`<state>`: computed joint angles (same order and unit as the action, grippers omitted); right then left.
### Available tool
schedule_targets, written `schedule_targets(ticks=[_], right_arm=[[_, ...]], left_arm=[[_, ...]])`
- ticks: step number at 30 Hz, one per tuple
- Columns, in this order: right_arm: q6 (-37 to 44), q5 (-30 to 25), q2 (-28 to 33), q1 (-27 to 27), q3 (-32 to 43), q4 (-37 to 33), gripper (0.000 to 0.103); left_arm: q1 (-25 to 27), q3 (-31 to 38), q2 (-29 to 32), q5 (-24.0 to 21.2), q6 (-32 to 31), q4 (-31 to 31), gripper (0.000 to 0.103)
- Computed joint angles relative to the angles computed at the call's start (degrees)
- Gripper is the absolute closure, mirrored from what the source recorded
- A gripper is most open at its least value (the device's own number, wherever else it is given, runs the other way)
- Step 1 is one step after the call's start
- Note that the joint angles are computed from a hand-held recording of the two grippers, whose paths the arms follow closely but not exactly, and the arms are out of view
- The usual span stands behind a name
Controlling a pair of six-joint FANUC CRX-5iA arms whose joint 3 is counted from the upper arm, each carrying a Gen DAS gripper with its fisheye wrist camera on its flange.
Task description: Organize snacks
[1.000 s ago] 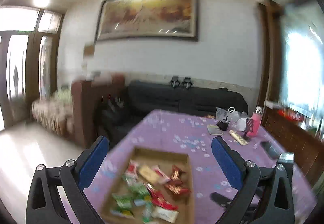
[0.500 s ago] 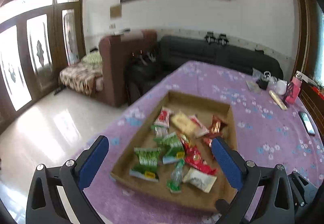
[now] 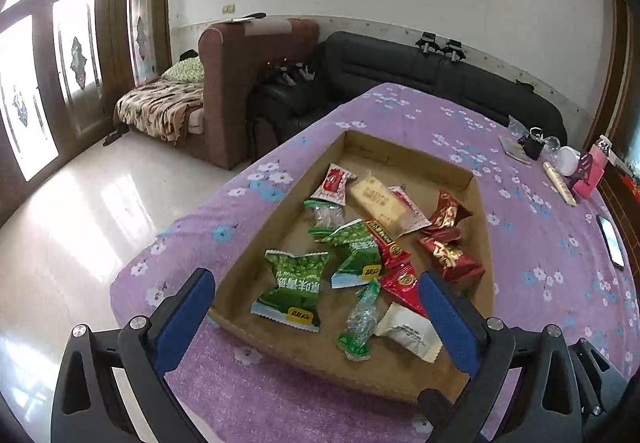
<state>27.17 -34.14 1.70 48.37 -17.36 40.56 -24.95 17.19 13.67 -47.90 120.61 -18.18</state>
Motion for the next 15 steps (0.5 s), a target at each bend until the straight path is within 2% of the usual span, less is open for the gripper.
schedule_targets(ticks=[11, 15], right_arm=[[3.0, -0.5, 1.0, 0.5, 1.5, -2.6, 0.026], [3.5, 0.1, 0.6, 0.0, 1.4, -3.9, 0.026]], left_arm=[[1.1, -1.2, -0.5, 0.6, 0.5, 0.9, 0.000], [1.2, -0.3, -0.3, -1.0, 1.6, 0.1, 0.000]])
